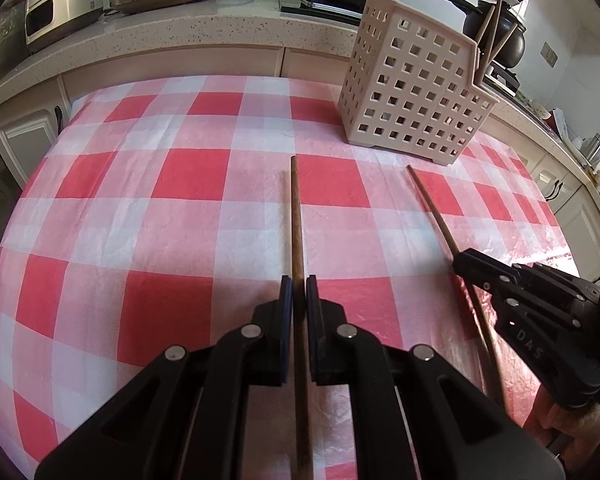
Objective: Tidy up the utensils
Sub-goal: 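Lift both chopsticks upright and carry them over the white caddy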
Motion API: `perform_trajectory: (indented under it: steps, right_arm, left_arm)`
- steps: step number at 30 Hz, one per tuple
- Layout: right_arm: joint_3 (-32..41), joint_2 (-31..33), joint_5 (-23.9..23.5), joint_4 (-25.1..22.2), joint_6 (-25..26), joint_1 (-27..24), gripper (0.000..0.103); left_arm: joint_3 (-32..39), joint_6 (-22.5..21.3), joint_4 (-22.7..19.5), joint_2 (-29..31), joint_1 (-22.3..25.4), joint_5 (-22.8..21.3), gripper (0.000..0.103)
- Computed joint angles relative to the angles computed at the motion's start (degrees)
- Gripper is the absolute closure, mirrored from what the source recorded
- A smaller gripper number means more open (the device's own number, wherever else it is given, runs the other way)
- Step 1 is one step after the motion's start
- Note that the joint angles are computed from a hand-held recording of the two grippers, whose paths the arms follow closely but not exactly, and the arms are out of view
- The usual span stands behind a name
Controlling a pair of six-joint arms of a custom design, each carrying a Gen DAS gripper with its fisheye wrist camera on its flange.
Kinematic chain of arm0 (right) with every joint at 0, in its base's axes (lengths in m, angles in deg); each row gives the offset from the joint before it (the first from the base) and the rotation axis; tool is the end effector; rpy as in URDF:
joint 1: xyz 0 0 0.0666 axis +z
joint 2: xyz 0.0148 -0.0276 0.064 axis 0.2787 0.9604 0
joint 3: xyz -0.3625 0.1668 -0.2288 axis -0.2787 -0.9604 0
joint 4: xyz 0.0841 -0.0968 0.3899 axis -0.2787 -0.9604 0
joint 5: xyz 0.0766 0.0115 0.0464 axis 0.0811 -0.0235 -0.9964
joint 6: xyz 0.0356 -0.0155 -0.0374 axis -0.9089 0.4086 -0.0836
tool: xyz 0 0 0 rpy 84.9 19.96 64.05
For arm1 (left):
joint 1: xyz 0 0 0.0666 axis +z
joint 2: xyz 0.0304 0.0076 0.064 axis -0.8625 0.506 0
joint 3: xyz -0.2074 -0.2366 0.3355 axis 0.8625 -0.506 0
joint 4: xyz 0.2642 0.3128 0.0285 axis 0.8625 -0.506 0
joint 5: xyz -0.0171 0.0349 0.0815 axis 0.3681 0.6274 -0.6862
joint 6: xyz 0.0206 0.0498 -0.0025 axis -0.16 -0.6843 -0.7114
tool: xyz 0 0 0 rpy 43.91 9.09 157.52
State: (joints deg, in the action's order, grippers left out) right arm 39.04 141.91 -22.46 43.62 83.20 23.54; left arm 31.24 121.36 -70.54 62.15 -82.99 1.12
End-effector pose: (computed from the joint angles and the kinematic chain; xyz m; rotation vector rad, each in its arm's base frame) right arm 0.6043 0.0866 0.2739 -0.5604 2.4339 0.2703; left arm 0.5511 -0.2314 0.2886 -0.2619 2.4952 -0.1574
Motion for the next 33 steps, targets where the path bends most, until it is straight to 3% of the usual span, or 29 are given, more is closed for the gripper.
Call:
perform_trajectory:
  steps: [33]
  right_arm:
    - [-5.35, -11.64, -7.70, 2.49, -0.88, -7.73, 0.095]
  left_arm:
    - [0.26, -1.28, 0.02, -7.61, -5.41, -8.29, 0.096]
